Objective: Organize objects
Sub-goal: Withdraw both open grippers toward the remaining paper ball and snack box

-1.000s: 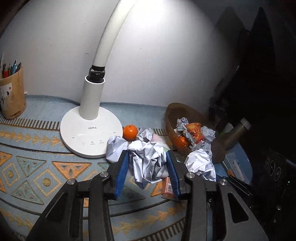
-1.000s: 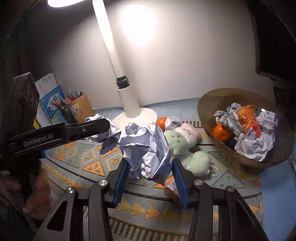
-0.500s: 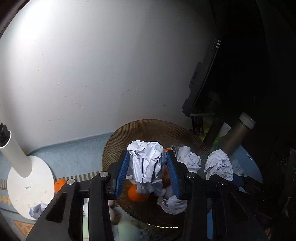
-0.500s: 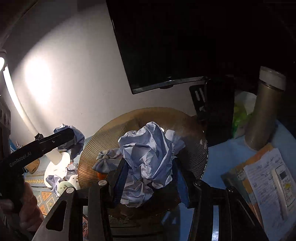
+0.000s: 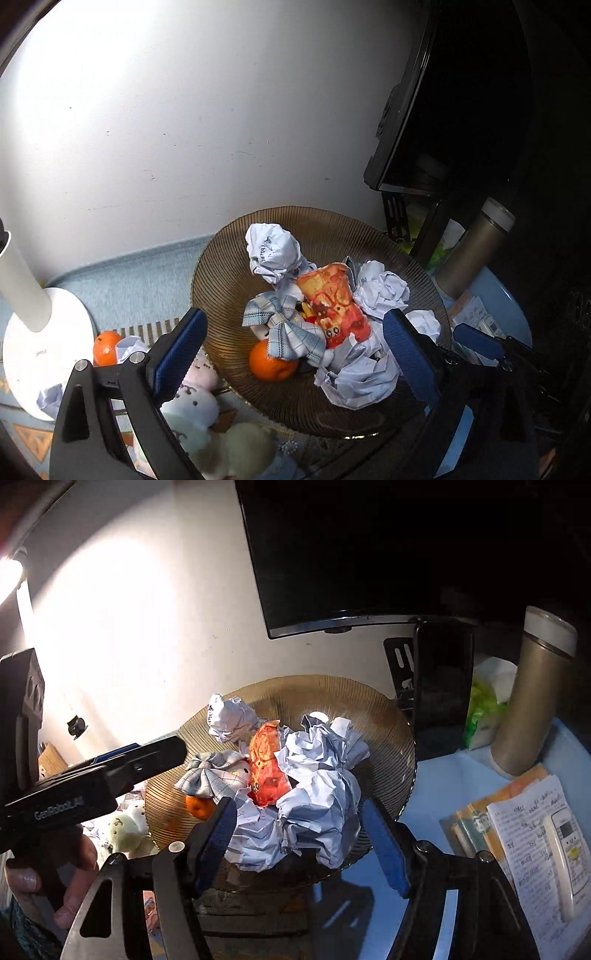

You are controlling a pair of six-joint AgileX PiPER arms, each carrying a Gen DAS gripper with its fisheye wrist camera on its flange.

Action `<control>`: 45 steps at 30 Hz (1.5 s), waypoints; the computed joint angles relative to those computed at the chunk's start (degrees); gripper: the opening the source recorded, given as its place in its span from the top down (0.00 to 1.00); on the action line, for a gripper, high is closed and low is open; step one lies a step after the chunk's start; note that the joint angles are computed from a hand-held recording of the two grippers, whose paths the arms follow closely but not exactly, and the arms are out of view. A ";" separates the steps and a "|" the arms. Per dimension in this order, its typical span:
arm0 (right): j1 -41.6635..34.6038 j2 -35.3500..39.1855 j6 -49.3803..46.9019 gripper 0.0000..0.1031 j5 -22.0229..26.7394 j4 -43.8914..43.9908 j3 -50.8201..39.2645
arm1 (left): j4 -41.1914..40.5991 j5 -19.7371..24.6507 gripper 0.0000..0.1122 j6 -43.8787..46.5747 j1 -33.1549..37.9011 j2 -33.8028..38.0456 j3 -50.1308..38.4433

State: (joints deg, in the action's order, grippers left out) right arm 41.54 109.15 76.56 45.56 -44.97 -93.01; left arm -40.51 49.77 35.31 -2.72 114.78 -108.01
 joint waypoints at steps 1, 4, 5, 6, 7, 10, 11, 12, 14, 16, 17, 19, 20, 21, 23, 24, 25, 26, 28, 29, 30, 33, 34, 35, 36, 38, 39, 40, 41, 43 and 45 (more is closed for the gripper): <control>0.25 -1.00 1.23 0.33 -0.67 -0.29 1.08 | -1.20 -0.22 0.15 1.42 1.23 -1.87 2.25; 2.22 -3.22 4.73 0.33 -0.96 -2.39 2.49 | -5.26 -1.17 0.15 6.19 5.36 -8.26 9.92; 3.26 -3.72 5.51 0.33 -0.87 -3.20 2.50 | -6.37 -1.29 0.15 7.90 7.30 -10.53 12.37; 4.44 -3.98 5.88 0.33 -0.57 -3.81 2.19 | -7.12 -1.92 0.15 9.17 8.97 -12.85 14.99; 5.78 -4.00 6.09 0.33 -0.19 -4.38 1.62 | -7.92 -2.46 0.15 10.17 10.84 -15.07 17.54; 9.14 -3.01 5.74 0.33 -1.05 -5.05 -0.49 | -10.75 -2.14 0.15 13.02 17.33 -20.28 24.12; 10.13 -2.13 5.19 0.33 -1.16 -4.61 -1.80 | -10.66 -2.84 0.15 13.40 19.28 -21.64 26.05; 11.02 -1.04 4.39 0.33 -1.15 -3.98 -3.26 | -10.48 -4.01 0.15 13.86 20.85 -22.90 28.13; 12.58 1.86 1.51 0.33 -0.01 -1.92 -7.19 | -10.62 -5.71 0.15 16.03 24.47 -24.47 31.89; 13.59 4.48 0.04 0.33 0.66 -0.67 -10.03 | -10.69 -7.40 0.15 17.83 26.99 -25.03 35.38; 13.97 5.46 0.23 0.33 0.25 -0.60 -10.57 | -10.43 -8.40 0.15 18.44 27.97 -24.99 36.85; 14.62 7.33 1.16 0.33 -0.78 -1.21 -10.87 | -10.44 -10.63 0.15 19.80 28.74 -24.62 39.75; 14.88 8.25 1.88 0.33 -1.22 -1.48 -10.79 | -10.96 -11.97 0.15 20.87 28.94 -24.37 41.49; 15.06 8.79 3.26 0.33 -2.19 -2.00 -10.04 | -11.40 -13.14 0.15 21.68 29.01 -24.11 42.66; 14.80 9.47 6.09 0.33 -5.06 -2.79 -7.64 | -13.13 -15.10 0.15 24.16 29.22 -23.74 44.74; 14.53 9.91 6.68 0.33 -6.00 -2.36 -6.90 | -14.05 -15.35 0.15 25.12 29.30 -23.45 45.26; 14.13 10.09 7.30 0.33 -7.20 -1.97 -5.78 | -15.63 -15.62 0.15 26.63 29.42 -23.17 45.93; 13.83 10.29 7.74 0.33 -8.17 -1.58 -4.95 | -16.36 -16.21 0.15 27.27 29.40 -23.14 46.75; 13.09 10.51 8.10 0.33 -9.62 -0.62 -3.86 | -14.26 -17.42 0.15 25.90 28.45 -23.09 46.86; 12.69 10.29 8.49 0.33 -10.53 -0.39 -3.19 | -15.82 -17.81 0.15 27.78 28.45 -23.58 47.47; 12.42 9.97 9.36 0.33 -11.24 -0.79 -2.48 | -16.25 -18.43 0.15 28.44 28.29 -23.90 47.97; 11.69 9.80 8.74 0.32 -12.85 0.60 -1.62 | -15.11 -18.09 0.15 27.94 28.01 -23.86 48.03; 11.49 9.79 7.82 0.32 -13.48 1.58 -1.49 | -15.13 -18.22 0.15 27.96 27.99 -23.87 48.05; 11.40 9.83 6.83 0.32 -13.72 2.37 -1.59 | -15.22 -18.14 0.15 27.97 28.06 -23.85 48.06; 11.39 9.96 5.80 0.32 -13.65 3.09 -1.91 | -15.31 -17.32 0.15 27.95 28.32 -23.57 47.71; 11.05 10.06 2.87 0.28 -14.11 5.69 -2.23 | -12.84 -15.02 0.15 25.87 28.20 -22.26 45.53; 10.43 10.12 -0.88 0.21 -15.15 9.25 -2.40 | -11.00 -13.09 0.15 24.61 28.01 -21.17 43.60; 9.72 10.03 -5.17 0.18 -16.89 13.26 -2.16 | -8.77 -11.90 0.15 22.98 27.32 -20.20 41.43; 9.34 9.93 -7.98 0.18 -18.14 15.43 -1.94 | -6.20 -10.67 0.15 21.47 26.37 -19.22 38.94; 9.79 11.12 -14.16 0.18 -13.77 16.78 -5.38 | -4.47 -9.37 0.15 22.95 24.45 -17.62 34.90; 10.27 14.15 -24.25 0.18 -6.47 19.13 -12.10 | -2.78 -10.25 0.15 25.58 21.98 -15.61 31.69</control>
State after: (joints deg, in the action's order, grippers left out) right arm 51.81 123.30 52.30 39.10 -25.84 -105.11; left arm -43.29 39.52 60.89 19.26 99.17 -76.32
